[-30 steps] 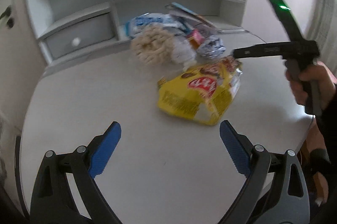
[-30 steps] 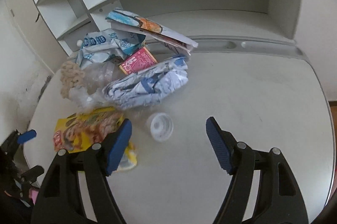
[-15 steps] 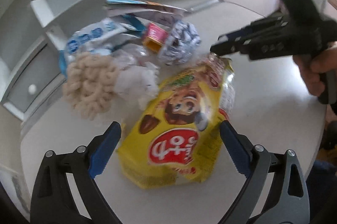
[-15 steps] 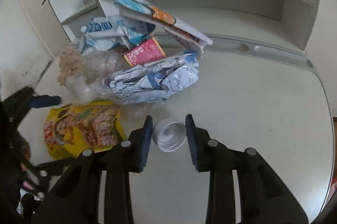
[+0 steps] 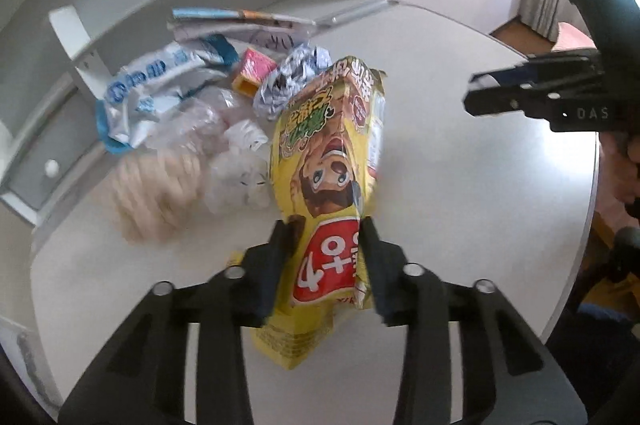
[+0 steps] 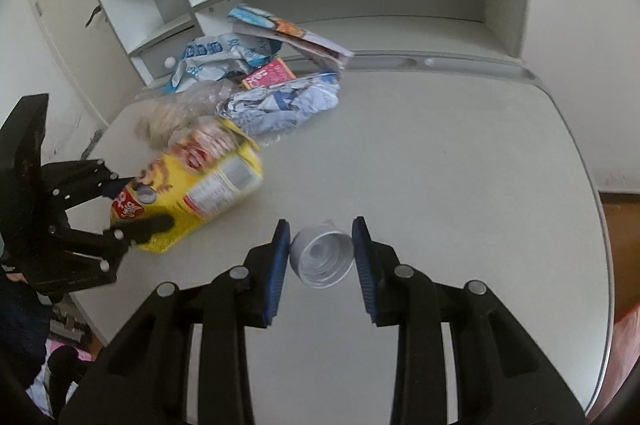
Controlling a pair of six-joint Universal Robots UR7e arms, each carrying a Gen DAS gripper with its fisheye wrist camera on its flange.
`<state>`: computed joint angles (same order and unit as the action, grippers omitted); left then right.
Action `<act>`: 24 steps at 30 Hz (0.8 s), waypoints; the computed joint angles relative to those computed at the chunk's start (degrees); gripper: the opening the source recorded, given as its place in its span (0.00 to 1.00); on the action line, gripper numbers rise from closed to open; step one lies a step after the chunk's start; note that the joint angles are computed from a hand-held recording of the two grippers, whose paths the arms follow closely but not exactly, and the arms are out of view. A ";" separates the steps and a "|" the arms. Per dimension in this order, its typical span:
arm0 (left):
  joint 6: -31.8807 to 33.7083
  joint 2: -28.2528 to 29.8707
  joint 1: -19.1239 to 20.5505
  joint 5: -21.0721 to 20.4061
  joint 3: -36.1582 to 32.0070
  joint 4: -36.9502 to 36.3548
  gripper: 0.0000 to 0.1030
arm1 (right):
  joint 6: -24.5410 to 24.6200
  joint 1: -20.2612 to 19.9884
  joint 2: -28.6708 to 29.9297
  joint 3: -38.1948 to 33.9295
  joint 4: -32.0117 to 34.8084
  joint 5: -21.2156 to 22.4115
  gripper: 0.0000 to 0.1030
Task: Collect trash
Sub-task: 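Grasp the yellow snack bag with the left tool while the right tool grasps the white bottle cap, then carry snack bag and bottle cap over the bin and open both tools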
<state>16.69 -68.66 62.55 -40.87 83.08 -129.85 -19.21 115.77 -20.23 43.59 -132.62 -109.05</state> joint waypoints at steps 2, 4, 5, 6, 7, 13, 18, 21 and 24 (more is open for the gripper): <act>-0.93 -0.48 -0.70 0.49 0.63 -0.92 0.29 | 0.63 -0.05 -2.47 4.10 -2.70 -0.31 0.31; -2.09 -1.32 -1.80 0.92 1.49 -2.60 0.28 | 1.36 -0.12 -4.43 7.11 -4.86 -0.57 0.31; -2.30 -1.93 -2.18 0.58 1.77 -2.89 0.28 | 1.52 -0.17 -5.30 8.36 -5.55 -0.64 0.31; -2.63 -2.26 -2.56 -0.17 1.55 -3.12 0.28 | 1.80 -0.20 -6.23 9.67 -6.48 -0.74 0.31; -3.32 -2.68 -3.00 -0.67 1.41 -3.55 0.28 | 2.15 -0.28 -7.12 10.84 -7.27 -0.67 0.31; -4.32 -1.96 -5.76 -2.38 -0.01 -4.69 0.29 | 4.08 -0.96 -13.70 19.83 -14.07 -2.08 0.31; -2.89 1.69 -8.08 -7.73 0.14 -6.24 0.29 | 7.53 -3.20 -21.41 30.41 -20.11 -4.55 0.31; -2.84 5.28 -9.20 -14.22 -0.30 -6.32 0.29 | 9.85 -5.11 -26.88 38.11 -24.64 -8.25 0.31; -1.63 8.68 -10.99 -19.08 0.26 -6.83 0.29 | 12.44 -7.56 -32.47 45.60 -28.81 -12.42 0.31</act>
